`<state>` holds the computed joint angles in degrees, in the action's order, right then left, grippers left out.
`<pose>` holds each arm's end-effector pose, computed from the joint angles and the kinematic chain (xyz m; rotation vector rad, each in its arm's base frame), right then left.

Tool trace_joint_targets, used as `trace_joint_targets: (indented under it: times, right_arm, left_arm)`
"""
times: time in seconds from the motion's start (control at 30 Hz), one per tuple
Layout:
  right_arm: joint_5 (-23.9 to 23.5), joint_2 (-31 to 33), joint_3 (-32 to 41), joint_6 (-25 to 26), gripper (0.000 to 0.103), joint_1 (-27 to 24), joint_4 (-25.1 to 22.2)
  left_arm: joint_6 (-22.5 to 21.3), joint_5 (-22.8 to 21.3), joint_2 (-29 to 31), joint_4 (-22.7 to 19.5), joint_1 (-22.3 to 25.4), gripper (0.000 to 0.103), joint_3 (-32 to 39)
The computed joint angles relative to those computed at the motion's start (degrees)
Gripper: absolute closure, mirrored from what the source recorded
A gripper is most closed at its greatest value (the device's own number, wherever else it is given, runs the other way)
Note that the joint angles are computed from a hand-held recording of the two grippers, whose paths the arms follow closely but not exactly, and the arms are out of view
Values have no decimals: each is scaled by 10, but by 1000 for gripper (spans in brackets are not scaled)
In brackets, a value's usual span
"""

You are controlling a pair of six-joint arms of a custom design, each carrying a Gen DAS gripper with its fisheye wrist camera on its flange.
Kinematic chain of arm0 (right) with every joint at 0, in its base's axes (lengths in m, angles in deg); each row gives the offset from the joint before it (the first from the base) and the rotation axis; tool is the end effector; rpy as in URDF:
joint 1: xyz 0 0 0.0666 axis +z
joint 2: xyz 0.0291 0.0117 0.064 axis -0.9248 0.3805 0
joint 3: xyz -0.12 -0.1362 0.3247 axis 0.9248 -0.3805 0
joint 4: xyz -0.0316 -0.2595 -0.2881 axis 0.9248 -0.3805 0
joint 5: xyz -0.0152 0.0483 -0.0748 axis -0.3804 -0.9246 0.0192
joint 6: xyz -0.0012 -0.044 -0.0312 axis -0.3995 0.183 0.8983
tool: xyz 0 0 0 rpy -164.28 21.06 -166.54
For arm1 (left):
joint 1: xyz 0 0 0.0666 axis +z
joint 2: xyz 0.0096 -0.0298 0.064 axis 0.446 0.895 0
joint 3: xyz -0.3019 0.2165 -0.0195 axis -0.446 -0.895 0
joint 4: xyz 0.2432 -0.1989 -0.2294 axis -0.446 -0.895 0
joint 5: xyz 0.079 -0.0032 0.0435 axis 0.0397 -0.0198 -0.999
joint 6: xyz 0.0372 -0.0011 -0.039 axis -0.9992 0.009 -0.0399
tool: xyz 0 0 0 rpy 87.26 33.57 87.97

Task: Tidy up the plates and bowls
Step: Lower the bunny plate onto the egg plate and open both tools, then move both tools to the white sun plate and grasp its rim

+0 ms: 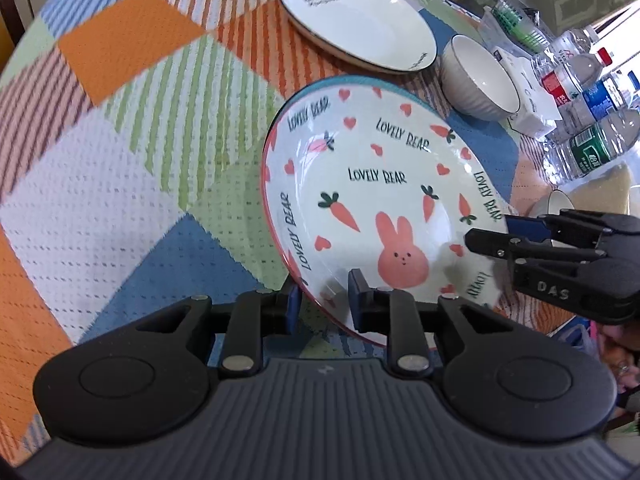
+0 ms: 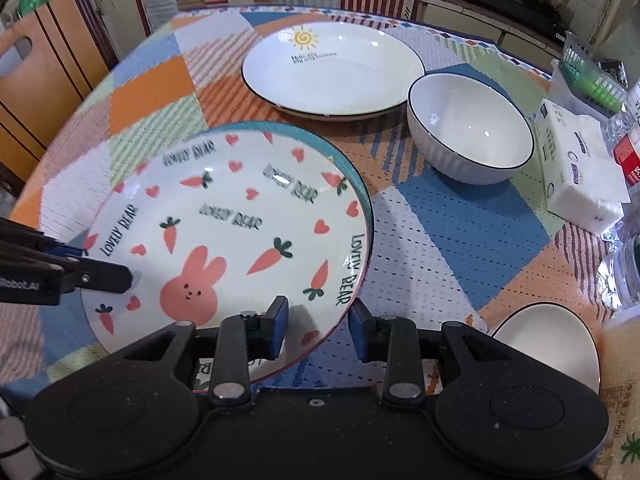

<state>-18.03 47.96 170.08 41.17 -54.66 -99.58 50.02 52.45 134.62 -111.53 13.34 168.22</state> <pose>0.5526 0.1218 0.3134 0.1136 2.7424 -0.0552 0.6529 -0.1693 0.2813 0.5918 2.7724 -0.6844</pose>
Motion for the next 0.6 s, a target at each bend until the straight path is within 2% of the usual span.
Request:
trace_joint_targets:
  times: [0.1,0.33,0.6]
  right_arm:
    - [19,5,-3,7,66,5,7]
    - [19,-22,-15,6,70,-1,28]
    - [-22,-72,-15,2,67,-15,96]
  left_arm:
    - [-5,-7,-1,2,-3,81,0]
    - [-5,8,-2,-12,7,81,21]
    - [-14,6,5,-37,23,81,103]
